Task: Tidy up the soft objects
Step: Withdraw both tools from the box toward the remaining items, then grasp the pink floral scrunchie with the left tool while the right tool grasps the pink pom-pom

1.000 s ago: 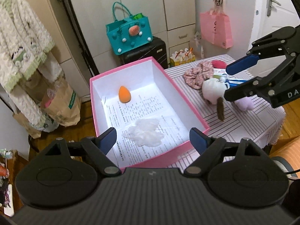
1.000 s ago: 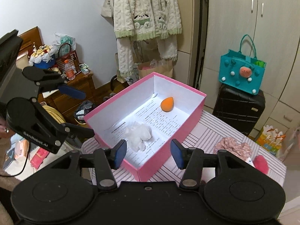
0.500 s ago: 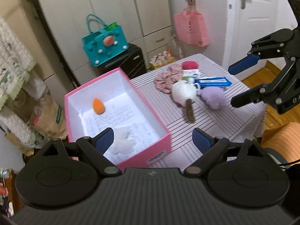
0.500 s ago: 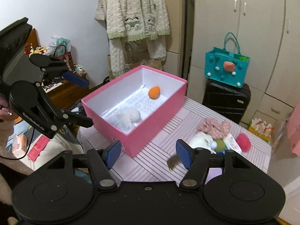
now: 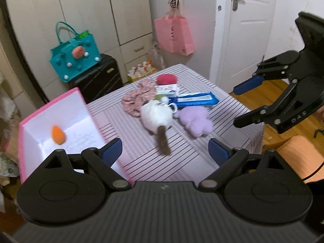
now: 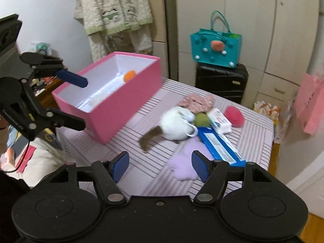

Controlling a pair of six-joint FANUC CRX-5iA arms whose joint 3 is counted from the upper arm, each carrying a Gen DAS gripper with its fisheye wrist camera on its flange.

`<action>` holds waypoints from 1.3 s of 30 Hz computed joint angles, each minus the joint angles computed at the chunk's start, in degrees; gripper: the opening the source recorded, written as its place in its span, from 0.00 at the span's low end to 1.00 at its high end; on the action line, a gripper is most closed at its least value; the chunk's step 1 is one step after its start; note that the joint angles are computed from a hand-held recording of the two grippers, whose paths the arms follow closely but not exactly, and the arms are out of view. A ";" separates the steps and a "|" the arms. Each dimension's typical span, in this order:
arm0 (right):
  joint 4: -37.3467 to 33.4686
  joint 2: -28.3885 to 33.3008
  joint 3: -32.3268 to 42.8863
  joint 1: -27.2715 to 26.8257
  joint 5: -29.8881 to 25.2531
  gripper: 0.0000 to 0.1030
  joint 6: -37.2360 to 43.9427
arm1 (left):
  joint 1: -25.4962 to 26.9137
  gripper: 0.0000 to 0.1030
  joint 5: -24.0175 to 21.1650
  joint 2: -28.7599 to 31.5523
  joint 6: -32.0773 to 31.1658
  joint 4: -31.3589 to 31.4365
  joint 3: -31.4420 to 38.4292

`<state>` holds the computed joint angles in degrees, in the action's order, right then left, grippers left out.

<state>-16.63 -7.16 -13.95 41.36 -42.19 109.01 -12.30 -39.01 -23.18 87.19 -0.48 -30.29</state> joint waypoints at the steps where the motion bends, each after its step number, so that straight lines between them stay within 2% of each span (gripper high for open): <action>1: -0.87 0.68 0.29 -1.05 0.25 0.72 0.73 | 0.32 0.90 0.65 0.89 -0.52 1.12 -0.04; 3: -1.96 2.08 1.00 -2.61 0.92 0.72 1.88 | 0.75 0.89 1.88 3.00 -0.85 2.42 0.42; 8: -6.48 6.77 4.03 -6.68 2.57 0.72 6.54 | 0.69 0.88 5.80 8.32 3.85 0.72 2.73; 15: -17.94 12.47 8.44 -12.08 6.46 0.72 19.61 | -0.57 0.86 12.11 15.82 16.32 -4.97 6.93; 17: -20.61 14.72 10.42 -13.25 6.61 0.72 22.66 | -1.41 0.86 12.55 18.33 21.99 -8.72 9.23; 19: -21.71 17.14 12.46 -13.90 6.84 0.72 23.96 | -2.17 0.86 12.41 20.94 26.99 -12.73 11.90; 22: -23.66 21.10 16.65 -15.29 4.53 0.72 25.02 | -4.79 0.86 7.75 25.65 38.91 -23.29 18.46; 23: -23.68 22.16 17.71 -15.47 4.10 0.72 24.62 | -5.00 0.86 7.32 26.63 40.43 -24.84 19.53; 29: -21.05 28.51 24.22 -15.46 1.92 0.72 20.78 | -3.74 0.78 3.25 33.74 45.14 -26.09 25.76; 32: -19.85 30.87 26.44 -15.24 2.24 0.72 19.05 | -2.48 0.74 1.82 36.33 45.25 -24.53 27.64; 35: -19.13 33.58 29.17 -15.29 1.65 0.72 16.57 | -2.64 0.74 0.72 37.94 49.47 -27.12 29.31; 39: -19.55 36.92 32.97 -15.97 -0.78 0.72 12.74 | -1.40 0.74 0.31 39.65 53.68 -25.70 30.08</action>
<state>-36.19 29.77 19.02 25.39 -42.98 121.74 -13.69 -38.70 16.47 140.87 -26.18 -0.22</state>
